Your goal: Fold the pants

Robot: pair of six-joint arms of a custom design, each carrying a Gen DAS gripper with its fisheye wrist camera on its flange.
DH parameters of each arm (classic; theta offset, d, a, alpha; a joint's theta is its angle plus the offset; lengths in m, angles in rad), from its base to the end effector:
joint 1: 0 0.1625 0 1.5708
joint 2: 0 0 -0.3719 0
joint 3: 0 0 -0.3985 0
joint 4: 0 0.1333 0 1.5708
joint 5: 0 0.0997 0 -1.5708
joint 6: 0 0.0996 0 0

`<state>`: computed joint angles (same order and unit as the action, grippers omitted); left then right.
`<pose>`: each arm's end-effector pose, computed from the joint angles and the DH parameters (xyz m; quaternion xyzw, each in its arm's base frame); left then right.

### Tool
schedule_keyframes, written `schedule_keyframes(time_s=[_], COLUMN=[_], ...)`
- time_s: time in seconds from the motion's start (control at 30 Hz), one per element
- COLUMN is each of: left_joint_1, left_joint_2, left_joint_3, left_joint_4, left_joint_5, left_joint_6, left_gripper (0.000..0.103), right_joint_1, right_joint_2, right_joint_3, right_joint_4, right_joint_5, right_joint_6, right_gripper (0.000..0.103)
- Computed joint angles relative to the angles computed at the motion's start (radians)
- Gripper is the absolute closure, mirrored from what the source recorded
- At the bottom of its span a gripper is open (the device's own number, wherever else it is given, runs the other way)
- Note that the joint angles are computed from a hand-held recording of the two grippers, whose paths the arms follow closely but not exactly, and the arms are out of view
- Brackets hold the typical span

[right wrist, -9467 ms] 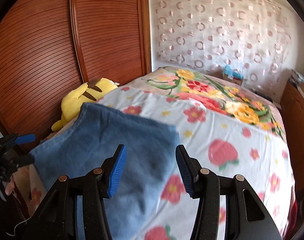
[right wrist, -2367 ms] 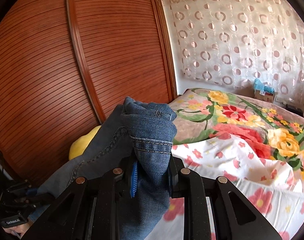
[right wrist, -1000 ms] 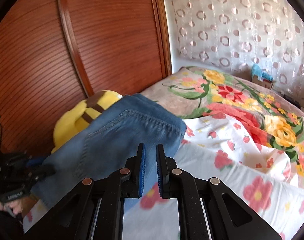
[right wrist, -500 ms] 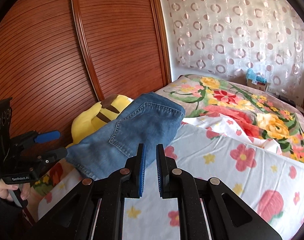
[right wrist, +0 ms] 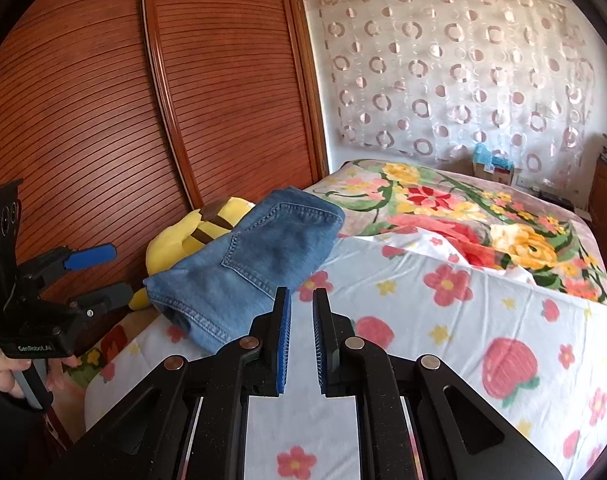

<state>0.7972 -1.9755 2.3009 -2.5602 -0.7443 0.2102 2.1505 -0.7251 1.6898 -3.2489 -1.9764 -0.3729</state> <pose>-0.0976 -0.3956 0.3853 0.2935 0.8250 -0.3923 0.2817 0.4296 -0.4845 0.0777 0.3583 -0.8479 0.3597 0.1524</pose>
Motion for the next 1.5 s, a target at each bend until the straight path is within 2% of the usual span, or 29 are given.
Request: schedule_keyframes(time_s=[0.07,0.2,0.3,0.5,0.67,0.83,1.0,1.17,1.3,1.5], left_joint_1=[-0.021,-0.091,-0.136,-0.234,-0.319,-0.352,-0.409,-0.44,-0.451,-0.466], left_joint_2=[-0.016,-0.046,-0.066,-0.105,-0.119,-0.113,-0.109,-0.117,-0.122,-0.131], left_joint_3=[0.007,0.034,0.047,0.074,0.089,0.084,0.095,0.098,0.103,0.104], left_joint_4=[0.029,0.063,0.09,0.174,0.256,0.295,0.315,0.328,0.336,0.355], left_joint_5=[-0.01,0.018,0.015,0.03,0.092,0.065,0.107,0.108,0.116,0.128], left_joint_6=[-0.019,-0.048,-0.08,-0.18,-0.304,-0.365,-0.414,-0.445,-0.457,-0.479], left_gripper=[0.024,0.024,0.024,0.024,0.024,0.024,0.024,0.024,0.024,0.024], right_joint_1=[0.005,0.018,0.034,0.083,0.146,0.208,0.258,0.302,0.307,0.314], right_joint_2=[-0.023,-0.073,-0.114,-0.201,-0.249,-0.269,-0.267,-0.231,-0.19,-0.168], right_joint_3=[0.038,0.114,0.174,0.293,0.356,0.385,0.391,0.37,0.342,0.341], right_joint_4=[-0.027,-0.083,-0.125,-0.217,-0.282,-0.315,-0.339,-0.4,-0.442,-0.463], right_joint_5=[-0.006,-0.036,-0.07,-0.154,-0.262,-0.376,-0.485,-0.563,-0.576,-0.588], right_joint_6=[0.004,0.02,0.034,0.05,0.071,0.096,0.113,0.102,0.081,0.095], right_gripper=[0.09,0.08,0.078,0.056,0.039,0.038,0.038,0.038,0.038,0.038])
